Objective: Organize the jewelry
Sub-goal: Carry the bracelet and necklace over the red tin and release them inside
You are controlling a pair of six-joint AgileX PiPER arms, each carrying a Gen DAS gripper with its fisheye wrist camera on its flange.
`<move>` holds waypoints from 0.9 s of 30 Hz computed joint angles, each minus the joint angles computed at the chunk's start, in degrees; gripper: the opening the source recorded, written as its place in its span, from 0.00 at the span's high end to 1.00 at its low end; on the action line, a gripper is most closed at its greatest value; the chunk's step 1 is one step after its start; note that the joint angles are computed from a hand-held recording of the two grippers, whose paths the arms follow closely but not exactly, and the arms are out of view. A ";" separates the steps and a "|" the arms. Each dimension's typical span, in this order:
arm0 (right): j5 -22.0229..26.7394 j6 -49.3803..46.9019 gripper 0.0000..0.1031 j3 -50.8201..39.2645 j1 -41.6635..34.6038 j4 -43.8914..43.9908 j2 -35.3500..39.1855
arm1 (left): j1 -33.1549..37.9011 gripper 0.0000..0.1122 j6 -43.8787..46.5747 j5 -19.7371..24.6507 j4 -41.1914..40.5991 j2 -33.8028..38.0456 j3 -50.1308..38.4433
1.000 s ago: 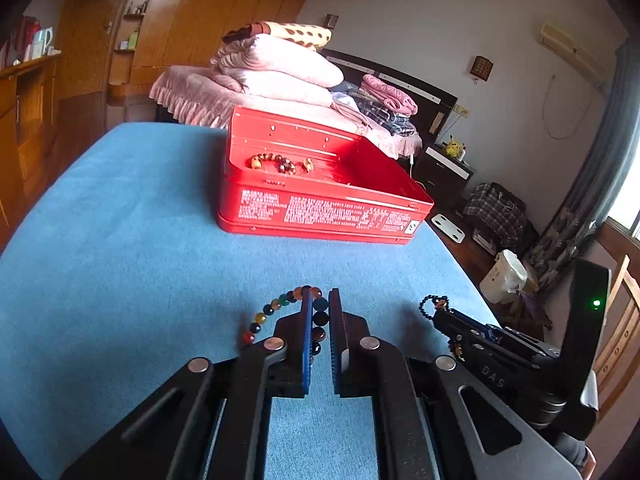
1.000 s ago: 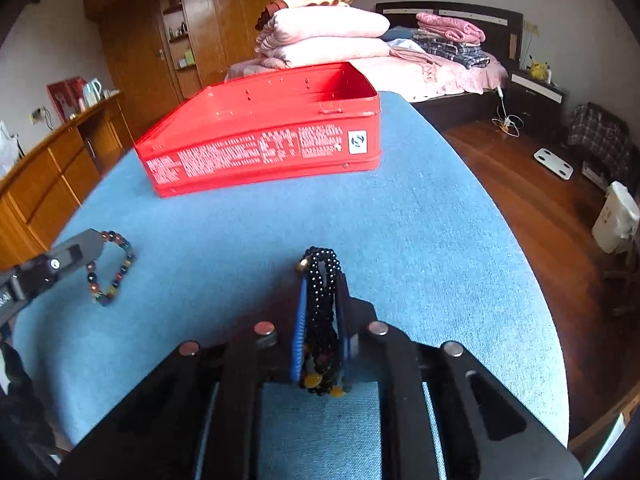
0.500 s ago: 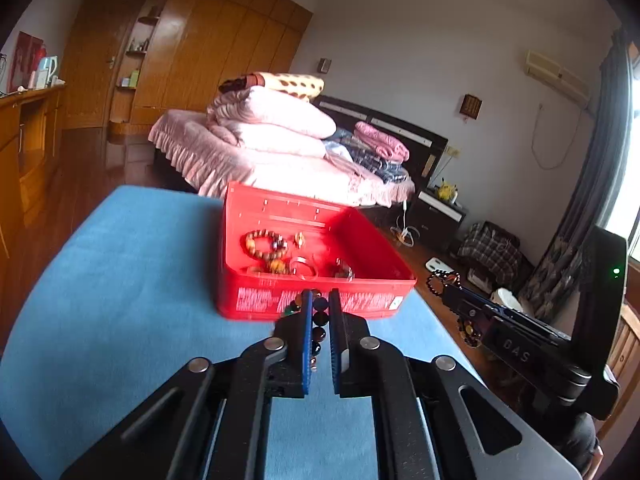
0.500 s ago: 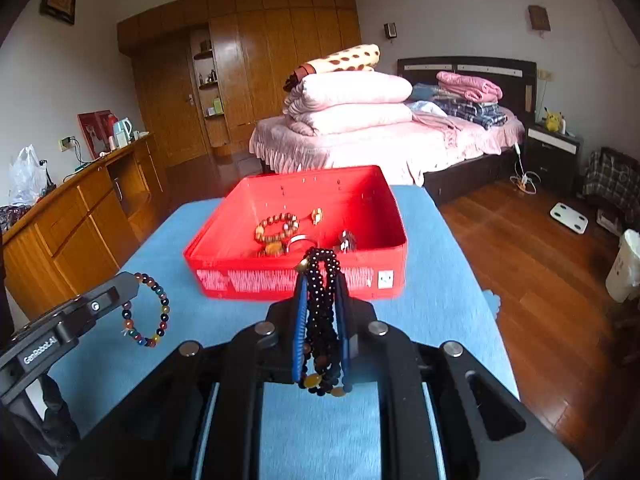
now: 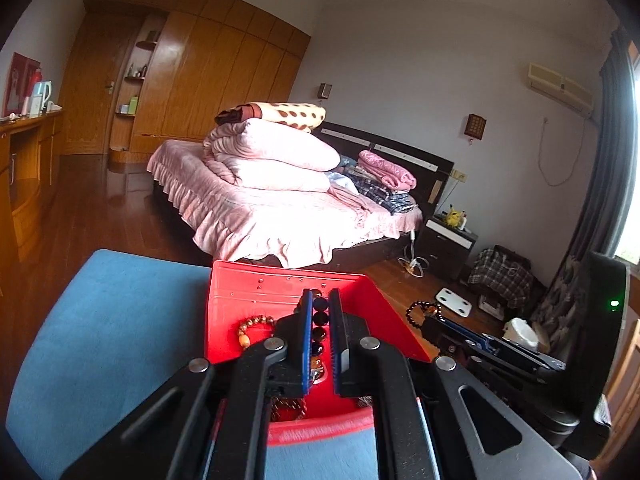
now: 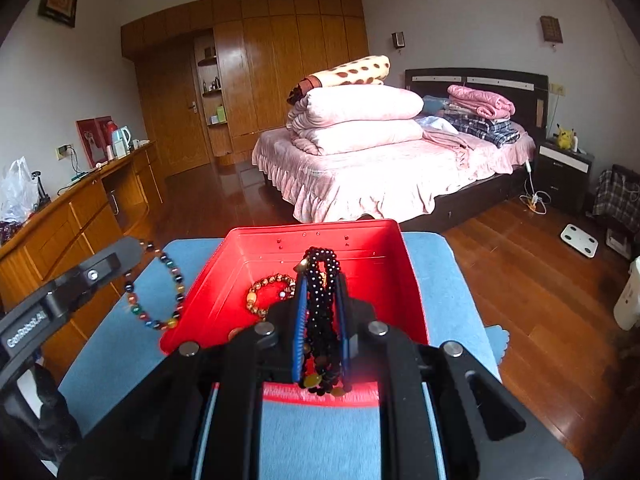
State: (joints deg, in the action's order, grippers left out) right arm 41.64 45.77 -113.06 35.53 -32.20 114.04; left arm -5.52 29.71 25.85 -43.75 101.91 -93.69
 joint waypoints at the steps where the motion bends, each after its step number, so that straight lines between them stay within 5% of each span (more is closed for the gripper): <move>1: -0.28 -0.89 0.88 -1.47 -0.57 1.00 1.45 | -0.72 0.93 -3.11 -0.70 3.72 2.03 -2.10; 9: -4.18 2.33 0.75 -2.93 -1.90 -2.68 5.83 | -3.92 0.87 -14.50 -6.49 19.48 7.77 -5.65; 15: -5.25 4.02 0.75 -1.18 -2.27 -3.78 5.12 | -4.03 0.80 -15.53 -6.20 20.25 7.50 -4.76; 23: -9.04 15.25 0.72 11.32 0.27 -12.88 -2.82 | -4.01 0.65 -12.13 -10.03 17.83 -1.01 6.33; 27: -10.04 24.65 0.62 19.74 2.82 -20.69 -8.36 | -3.98 0.55 -9.01 -13.24 15.26 -7.75 15.22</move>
